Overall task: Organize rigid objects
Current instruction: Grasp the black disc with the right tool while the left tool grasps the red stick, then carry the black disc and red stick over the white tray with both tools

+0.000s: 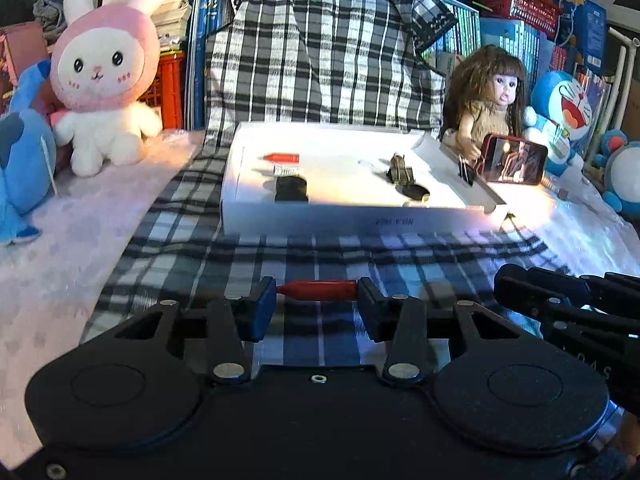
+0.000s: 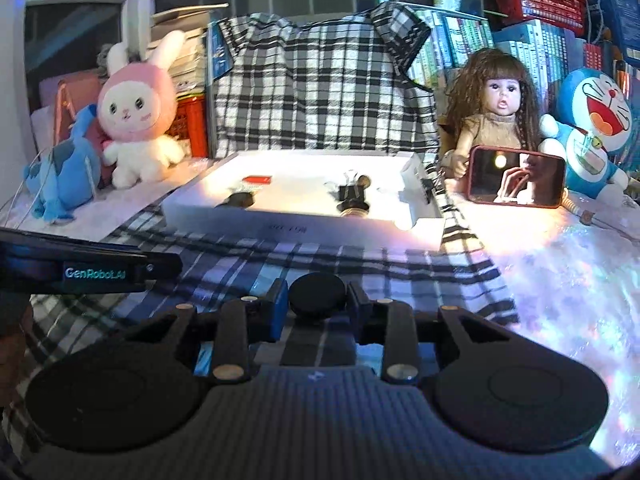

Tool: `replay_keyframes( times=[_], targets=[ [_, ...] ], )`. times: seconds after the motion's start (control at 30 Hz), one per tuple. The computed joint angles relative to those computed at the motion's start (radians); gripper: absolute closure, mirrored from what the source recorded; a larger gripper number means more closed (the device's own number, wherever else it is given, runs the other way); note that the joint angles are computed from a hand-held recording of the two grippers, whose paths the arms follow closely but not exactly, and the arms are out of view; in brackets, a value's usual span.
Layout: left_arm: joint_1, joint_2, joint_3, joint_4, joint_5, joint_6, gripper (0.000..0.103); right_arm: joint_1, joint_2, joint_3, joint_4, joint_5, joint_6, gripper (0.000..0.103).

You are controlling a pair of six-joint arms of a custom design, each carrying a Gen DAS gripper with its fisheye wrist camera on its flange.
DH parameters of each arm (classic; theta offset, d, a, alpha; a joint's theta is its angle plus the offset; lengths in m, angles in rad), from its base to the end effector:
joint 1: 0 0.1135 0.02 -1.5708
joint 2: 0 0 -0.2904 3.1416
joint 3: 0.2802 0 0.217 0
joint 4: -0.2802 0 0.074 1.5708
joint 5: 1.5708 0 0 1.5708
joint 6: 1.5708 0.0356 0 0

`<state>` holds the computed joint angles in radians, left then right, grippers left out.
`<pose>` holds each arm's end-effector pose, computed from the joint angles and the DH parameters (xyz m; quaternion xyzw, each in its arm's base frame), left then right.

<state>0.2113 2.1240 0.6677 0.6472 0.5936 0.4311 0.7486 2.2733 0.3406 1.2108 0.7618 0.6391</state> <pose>0.3244 0.0492 0.0854 0.2054 0.8705 -0.1454 0.4230 0.2107 0.1622 0.0529 0.1066 0.8531 -0.0160 0.5106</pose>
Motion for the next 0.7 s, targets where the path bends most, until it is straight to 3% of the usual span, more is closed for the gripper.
replay_keyframes(
  times=[0.23, 0.47, 0.7],
  targets=[
    [-0.043, -0.009, 0.19, -0.222, 0.043, -0.062, 0.061, -0.175, -0.126, 0.032, -0.132, -0.164, -0.057, 0.066],
    [-0.117, 0.029, 0.384, -0.366, -0.034, -0.117, 0.061, -0.362, -0.2, 0.131, -0.285, -0.319, -0.086, 0.066],
    [-0.211, 0.099, 0.546, -0.477, -0.125, -0.152, 0.061, -0.494, -0.182, 0.269, -0.409, -0.456, -0.053, 0.066]
  ],
)
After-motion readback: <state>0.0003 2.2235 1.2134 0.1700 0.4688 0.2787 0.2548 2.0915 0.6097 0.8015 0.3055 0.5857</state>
